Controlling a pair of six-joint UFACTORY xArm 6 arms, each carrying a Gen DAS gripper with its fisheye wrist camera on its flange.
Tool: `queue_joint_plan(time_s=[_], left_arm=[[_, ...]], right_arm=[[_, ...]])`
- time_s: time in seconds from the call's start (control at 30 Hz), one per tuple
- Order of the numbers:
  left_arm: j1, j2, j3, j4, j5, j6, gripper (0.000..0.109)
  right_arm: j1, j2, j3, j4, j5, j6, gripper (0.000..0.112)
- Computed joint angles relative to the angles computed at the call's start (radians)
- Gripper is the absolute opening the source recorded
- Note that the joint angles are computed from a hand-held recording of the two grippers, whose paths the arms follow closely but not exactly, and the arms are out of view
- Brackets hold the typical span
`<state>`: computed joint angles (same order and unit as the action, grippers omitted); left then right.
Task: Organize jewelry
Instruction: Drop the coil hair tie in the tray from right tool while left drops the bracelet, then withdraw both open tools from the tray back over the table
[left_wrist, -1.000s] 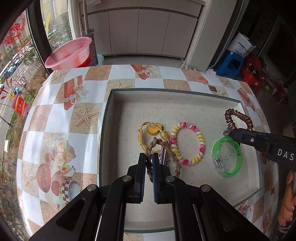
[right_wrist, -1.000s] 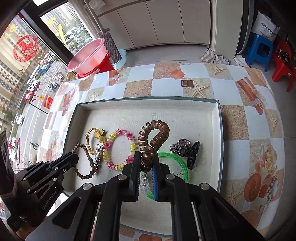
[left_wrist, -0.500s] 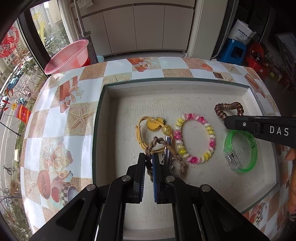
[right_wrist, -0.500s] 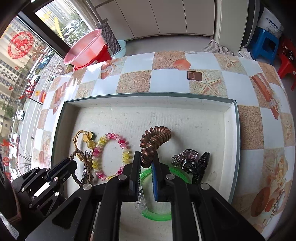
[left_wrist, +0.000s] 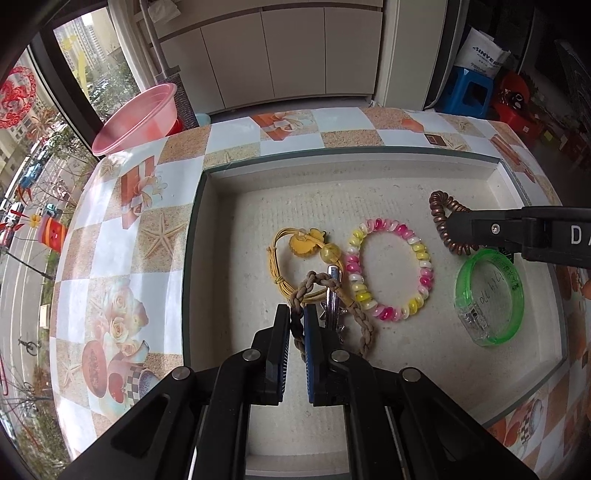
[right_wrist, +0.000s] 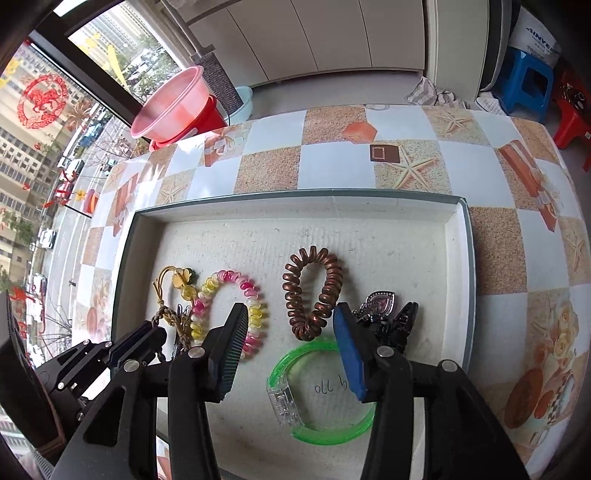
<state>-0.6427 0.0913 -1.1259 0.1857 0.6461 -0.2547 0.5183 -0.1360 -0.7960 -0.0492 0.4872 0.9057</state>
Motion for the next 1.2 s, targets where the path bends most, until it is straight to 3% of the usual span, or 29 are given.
queue_joint_plan(time_s=[0.43, 0.87, 0.9, 0.93, 0.97, 1.03, 1.2], left_arm=[[-0.007, -0.027, 0.003, 0.02, -0.022, -0.01, 0.02], [-0.009, -0.055, 0.018, -0.012, -0.026, 0.009, 0.021], [-0.009, -0.058, 0.02, -0.011, -0.026, 0.007, 0.028], [-0.009, -0.061, 0.02, -0.008, -0.023, 0.001, 0.085], [-0.009, -0.066, 0.022, 0.02, -0.025, -0.032, 0.103], [-0.006, -0.069, 0.034, 0.027, -0.047, -0.044, 0.103], [0.002, -0.061, 0.041, 0.017, -0.066, -0.043, 0.103]], right_arm=[[0.014, -0.168, 0.104, -0.108, 0.015, 0.202, 0.054], [0.04, -0.276, 0.168, -0.178, 0.073, 0.33, 0.074], [0.042, -0.281, 0.17, -0.185, 0.077, 0.339, 0.074], [0.044, -0.286, 0.171, -0.193, 0.081, 0.349, 0.074], [0.046, -0.29, 0.172, -0.198, 0.086, 0.356, 0.076], [0.05, -0.298, 0.175, -0.203, 0.093, 0.366, 0.083], [0.065, -0.307, 0.176, -0.212, 0.111, 0.389, 0.084]])
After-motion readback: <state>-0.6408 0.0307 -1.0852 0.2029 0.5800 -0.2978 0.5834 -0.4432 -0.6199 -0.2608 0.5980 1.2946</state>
